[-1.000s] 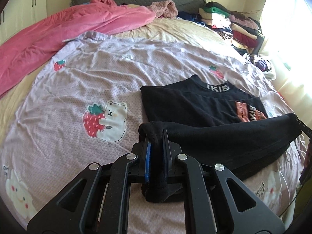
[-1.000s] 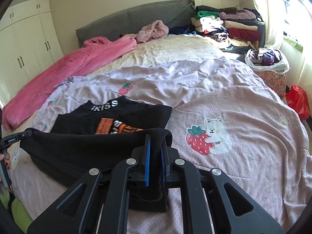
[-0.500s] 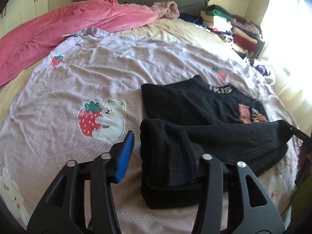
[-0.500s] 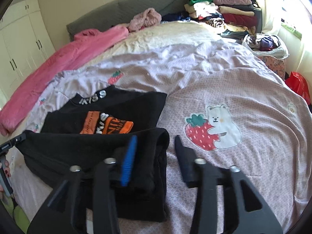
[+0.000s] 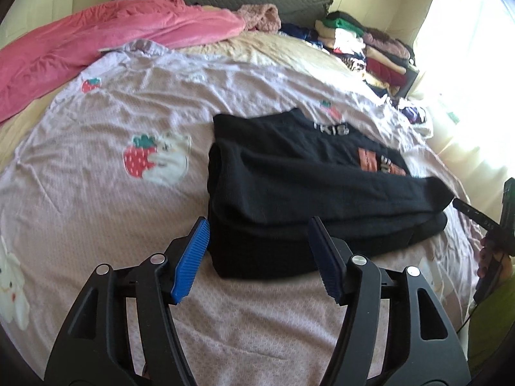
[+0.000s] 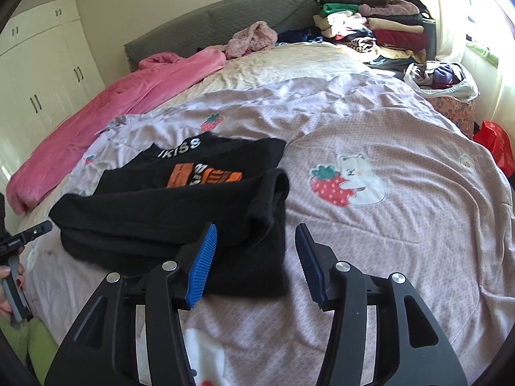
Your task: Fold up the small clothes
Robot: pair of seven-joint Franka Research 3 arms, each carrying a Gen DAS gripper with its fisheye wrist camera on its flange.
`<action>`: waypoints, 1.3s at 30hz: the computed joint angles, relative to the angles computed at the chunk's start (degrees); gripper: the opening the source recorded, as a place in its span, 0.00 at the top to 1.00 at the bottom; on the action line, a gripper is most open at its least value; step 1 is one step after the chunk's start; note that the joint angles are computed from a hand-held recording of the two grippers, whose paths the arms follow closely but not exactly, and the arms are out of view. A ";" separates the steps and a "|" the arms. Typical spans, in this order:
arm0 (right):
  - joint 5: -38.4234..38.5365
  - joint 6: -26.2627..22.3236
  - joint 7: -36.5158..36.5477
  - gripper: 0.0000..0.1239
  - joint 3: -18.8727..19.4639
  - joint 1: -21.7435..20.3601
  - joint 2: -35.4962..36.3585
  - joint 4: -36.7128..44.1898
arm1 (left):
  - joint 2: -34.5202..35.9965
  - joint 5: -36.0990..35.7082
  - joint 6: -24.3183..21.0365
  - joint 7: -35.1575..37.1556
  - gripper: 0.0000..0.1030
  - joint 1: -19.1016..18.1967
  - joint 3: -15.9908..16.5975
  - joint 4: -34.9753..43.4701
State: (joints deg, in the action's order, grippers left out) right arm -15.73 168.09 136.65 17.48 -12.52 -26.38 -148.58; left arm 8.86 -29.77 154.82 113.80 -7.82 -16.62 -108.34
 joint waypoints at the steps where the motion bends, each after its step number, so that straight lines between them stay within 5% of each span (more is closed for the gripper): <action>1: 0.16 -0.43 -0.58 0.59 -0.25 0.56 0.57 0.46 | 0.54 1.91 -0.24 -1.77 0.46 -0.46 0.44 0.38; 6: -0.58 -2.80 -0.73 0.55 -1.34 1.92 3.67 3.19 | 3.23 4.46 -1.39 -6.31 0.52 -0.37 0.24 3.70; 9: -1.25 -3.13 -1.08 0.56 -2.94 3.24 5.86 4.90 | 5.60 7.57 -4.24 -8.40 0.74 -0.53 0.04 7.21; 11: 1.00 -3.80 -3.99 0.70 -6.01 6.28 7.76 6.16 | 6.73 9.35 -5.60 -9.70 0.97 -0.62 -0.12 8.94; 14: 1.61 -3.48 -5.99 0.95 -7.92 7.87 9.78 7.68 | 8.15 9.51 -7.01 -9.41 0.98 -0.02 -1.02 11.36; 25: 2.79 4.89 -6.04 0.95 -10.60 5.82 16.05 13.99 | 17.66 13.30 -9.69 -14.85 0.98 -0.60 -1.21 27.36; 34: -3.65 3.58 0.53 0.95 -14.17 7.40 23.43 22.57 | 31.28 22.23 -17.46 -23.29 0.98 -4.19 0.62 48.30; 39: -1.16 -1.95 -1.19 0.95 -17.55 10.68 27.81 27.05 | 37.26 24.76 -21.53 -26.13 0.94 -5.91 1.23 57.01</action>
State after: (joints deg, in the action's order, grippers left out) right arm -16.89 166.14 135.47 -0.06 -1.84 1.44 -121.52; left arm 46.12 -5.02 133.28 87.67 -13.72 -15.39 -51.33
